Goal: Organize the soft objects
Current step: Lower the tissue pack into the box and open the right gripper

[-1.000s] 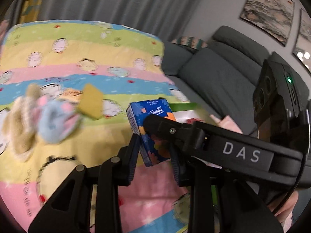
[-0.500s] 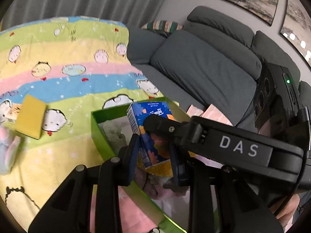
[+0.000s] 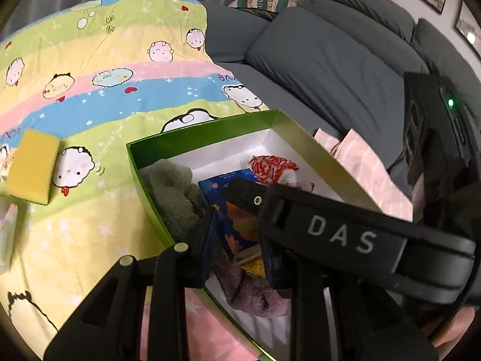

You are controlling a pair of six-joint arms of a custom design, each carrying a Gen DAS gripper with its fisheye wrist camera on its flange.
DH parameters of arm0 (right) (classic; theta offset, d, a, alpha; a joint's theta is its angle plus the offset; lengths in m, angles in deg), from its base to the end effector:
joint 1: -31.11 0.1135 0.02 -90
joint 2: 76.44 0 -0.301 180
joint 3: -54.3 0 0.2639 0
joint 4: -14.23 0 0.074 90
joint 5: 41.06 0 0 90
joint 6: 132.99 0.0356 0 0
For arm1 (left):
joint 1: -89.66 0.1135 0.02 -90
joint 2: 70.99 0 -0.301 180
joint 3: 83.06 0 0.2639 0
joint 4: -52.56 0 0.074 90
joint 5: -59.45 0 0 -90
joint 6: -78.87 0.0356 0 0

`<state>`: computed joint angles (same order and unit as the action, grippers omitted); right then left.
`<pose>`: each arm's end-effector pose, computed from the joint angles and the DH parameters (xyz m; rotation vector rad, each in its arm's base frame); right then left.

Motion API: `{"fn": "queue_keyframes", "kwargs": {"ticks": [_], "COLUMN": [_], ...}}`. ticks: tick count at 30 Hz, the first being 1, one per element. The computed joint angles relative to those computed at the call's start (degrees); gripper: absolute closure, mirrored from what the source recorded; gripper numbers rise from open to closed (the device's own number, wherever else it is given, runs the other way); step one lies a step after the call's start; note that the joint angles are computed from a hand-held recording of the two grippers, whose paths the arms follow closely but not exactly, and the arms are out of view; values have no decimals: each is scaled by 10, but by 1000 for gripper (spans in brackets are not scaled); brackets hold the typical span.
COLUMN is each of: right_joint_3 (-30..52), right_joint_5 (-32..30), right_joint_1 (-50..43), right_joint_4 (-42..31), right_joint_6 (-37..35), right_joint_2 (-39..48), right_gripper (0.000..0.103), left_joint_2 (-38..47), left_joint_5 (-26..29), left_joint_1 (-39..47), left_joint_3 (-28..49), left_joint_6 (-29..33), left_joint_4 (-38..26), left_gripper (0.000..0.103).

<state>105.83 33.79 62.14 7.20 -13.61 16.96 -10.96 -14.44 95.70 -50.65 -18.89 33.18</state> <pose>0.2571 0.1655 0.1562 -0.1633 2.5401 0.7716 0.1773 0.0088 0.1728 -0.1538 2.3726 -0.3499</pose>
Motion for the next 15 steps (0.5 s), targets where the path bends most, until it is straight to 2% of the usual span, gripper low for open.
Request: {"fn": "queue_keyframes", "kwargs": {"ticks": [5,8,10,11,12,15], "right_joint_3": [-1,-8,-19,-27,-34,-63], "right_joint_5": [-6,8,28,42,49,65], "right_joint_1": [-3,4,13,17,19,20], "right_joint_4": [-2,-5,-4,-3,1,24], "right_joint_6": [5,3,-3,-2,1,12], "right_joint_2": [1,-16,-36,-49,-60,-98], "right_gripper": [52,51,50,46,41,29], "left_joint_2": [-1,-30,-66,-93,-110,-172], "left_joint_5": [2,10,20,22,20,9], "left_joint_1": [6,10,16,19,20,17], "left_joint_3": [-1,-6,-11,-15,-16,-16], "left_joint_6": [-4,-6,-5,-5,-5,0], "left_joint_4": [-5,-23,-45,-57,-66,-106], "left_gripper": [77,75,69,63,51,38]}}
